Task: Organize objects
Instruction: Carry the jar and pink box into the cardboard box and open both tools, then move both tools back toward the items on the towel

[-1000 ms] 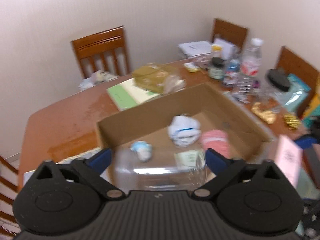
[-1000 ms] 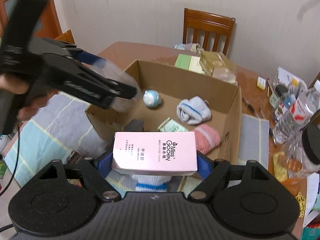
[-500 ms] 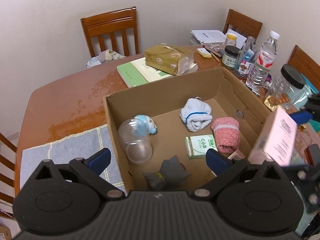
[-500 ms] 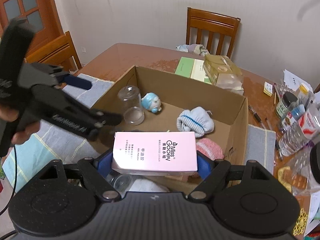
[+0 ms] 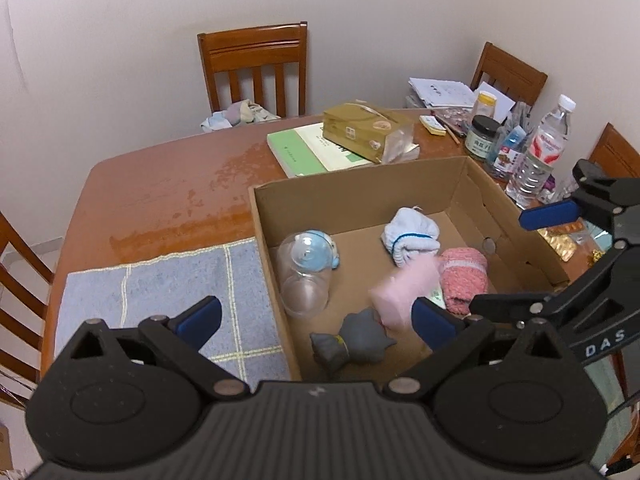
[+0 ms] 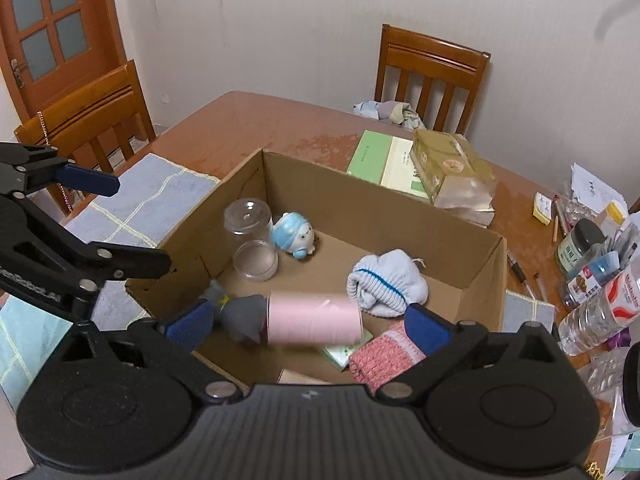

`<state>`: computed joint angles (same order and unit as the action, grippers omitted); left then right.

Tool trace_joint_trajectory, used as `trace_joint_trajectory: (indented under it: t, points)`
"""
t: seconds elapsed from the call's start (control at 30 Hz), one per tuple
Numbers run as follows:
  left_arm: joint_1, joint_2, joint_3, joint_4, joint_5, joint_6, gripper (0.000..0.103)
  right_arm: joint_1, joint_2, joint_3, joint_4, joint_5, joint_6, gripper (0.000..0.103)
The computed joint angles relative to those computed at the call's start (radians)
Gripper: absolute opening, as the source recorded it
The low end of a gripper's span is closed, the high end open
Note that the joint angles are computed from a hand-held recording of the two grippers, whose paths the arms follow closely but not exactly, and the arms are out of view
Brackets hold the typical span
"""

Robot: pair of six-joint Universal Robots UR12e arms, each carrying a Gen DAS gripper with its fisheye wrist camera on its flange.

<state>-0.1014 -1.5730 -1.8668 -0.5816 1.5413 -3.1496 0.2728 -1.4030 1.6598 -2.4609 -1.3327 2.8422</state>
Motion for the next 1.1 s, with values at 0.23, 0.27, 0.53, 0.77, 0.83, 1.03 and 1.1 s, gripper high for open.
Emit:
trace_joint_trajectory:
  t: [0.23, 0.27, 0.53, 0.77, 0.83, 1.03, 1.1]
  points:
    - [-0.01, 0.024, -0.023, -0.003, 0.038, -0.045, 0.101, -0.005, -0.024, 0.025, 0.005, -0.016, -0.009, 0.103]
    - [-0.012, 0.028, -0.027, -0.005, 0.044, -0.051, 0.101, -0.005, -0.032, 0.036, -0.008, -0.025, -0.013, 0.103]
    - [-0.033, 0.074, -0.107, 0.047, 0.072, -0.139, 0.101, -0.018, -0.102, 0.144, -0.095, -0.028, -0.015, 0.103]
    - [-0.082, 0.093, -0.155, 0.042, 0.193, -0.146, 0.101, -0.02, -0.167, 0.255, -0.152, -0.061, -0.055, 0.103]
    - [-0.105, 0.093, -0.169, 0.048, 0.248, -0.143, 0.101, -0.016, -0.176, 0.279, -0.162, -0.078, -0.065, 0.103]
    - [-0.169, 0.081, -0.199, 0.06, 0.369, -0.154, 0.101, -0.014, -0.191, 0.337, -0.164, -0.087, -0.078, 0.103]
    - [-0.184, 0.08, -0.207, 0.063, 0.39, -0.157, 0.101, -0.01, -0.187, 0.346, -0.17, -0.104, -0.071, 0.103]
